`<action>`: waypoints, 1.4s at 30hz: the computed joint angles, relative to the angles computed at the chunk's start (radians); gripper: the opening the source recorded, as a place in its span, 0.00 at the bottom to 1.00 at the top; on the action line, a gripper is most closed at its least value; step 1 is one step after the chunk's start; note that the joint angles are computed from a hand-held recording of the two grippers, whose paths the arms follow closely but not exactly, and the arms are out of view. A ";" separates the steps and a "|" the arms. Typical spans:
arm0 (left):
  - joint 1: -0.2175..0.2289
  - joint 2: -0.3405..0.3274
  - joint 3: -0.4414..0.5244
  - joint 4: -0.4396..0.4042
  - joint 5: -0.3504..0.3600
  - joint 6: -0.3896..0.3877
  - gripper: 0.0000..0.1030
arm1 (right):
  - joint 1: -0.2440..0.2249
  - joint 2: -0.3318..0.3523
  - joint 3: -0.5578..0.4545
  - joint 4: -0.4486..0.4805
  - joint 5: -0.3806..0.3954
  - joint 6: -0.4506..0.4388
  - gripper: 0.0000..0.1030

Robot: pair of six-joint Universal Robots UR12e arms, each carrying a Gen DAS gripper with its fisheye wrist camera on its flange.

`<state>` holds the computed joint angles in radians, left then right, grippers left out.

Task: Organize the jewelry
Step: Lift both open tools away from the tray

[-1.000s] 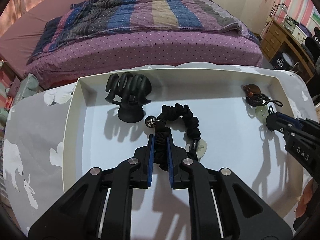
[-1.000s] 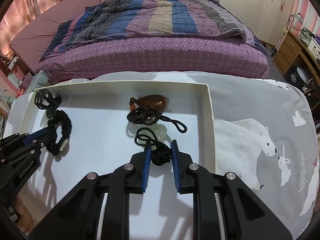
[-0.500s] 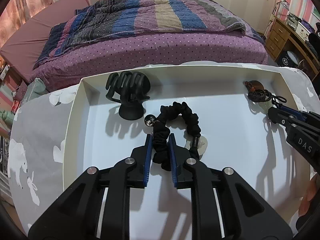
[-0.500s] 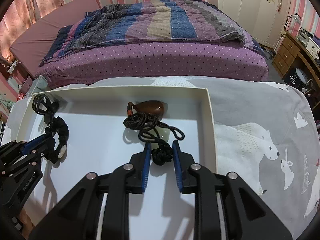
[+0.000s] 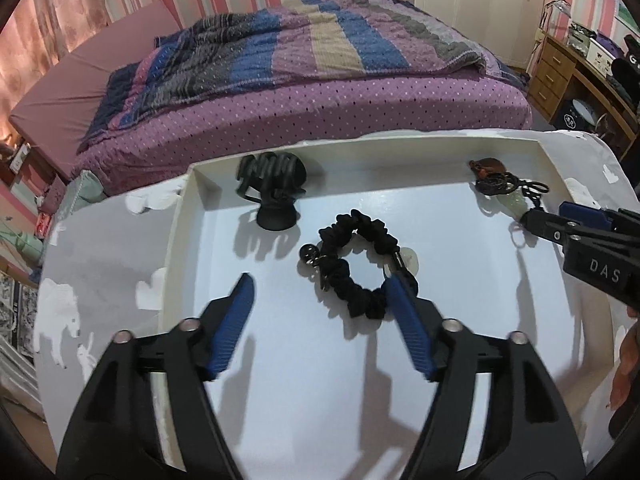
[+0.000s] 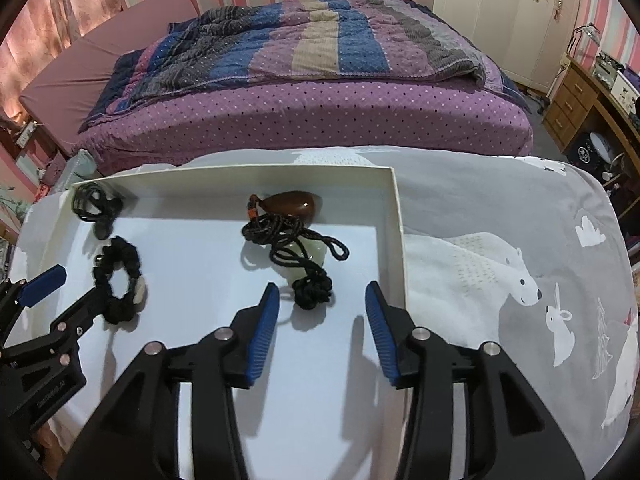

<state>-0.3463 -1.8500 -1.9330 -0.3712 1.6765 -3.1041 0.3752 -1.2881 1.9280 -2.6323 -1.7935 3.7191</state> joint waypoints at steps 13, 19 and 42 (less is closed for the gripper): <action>0.030 0.137 -0.100 0.013 0.003 -0.020 0.97 | 0.055 -0.081 0.043 -0.027 -0.110 0.047 0.85; 0.048 0.207 -0.153 0.005 -0.018 -0.038 0.97 | 0.093 -0.141 0.064 0.029 -0.150 0.042 0.85; 0.219 0.478 -0.383 -0.010 -0.214 0.022 0.97 | 0.203 -0.341 0.226 0.077 -0.288 0.102 0.85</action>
<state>-0.1275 -1.3719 -2.3155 -0.3811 1.4624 -3.0825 0.5786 -1.6291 2.1537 -2.5549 -2.0811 3.8206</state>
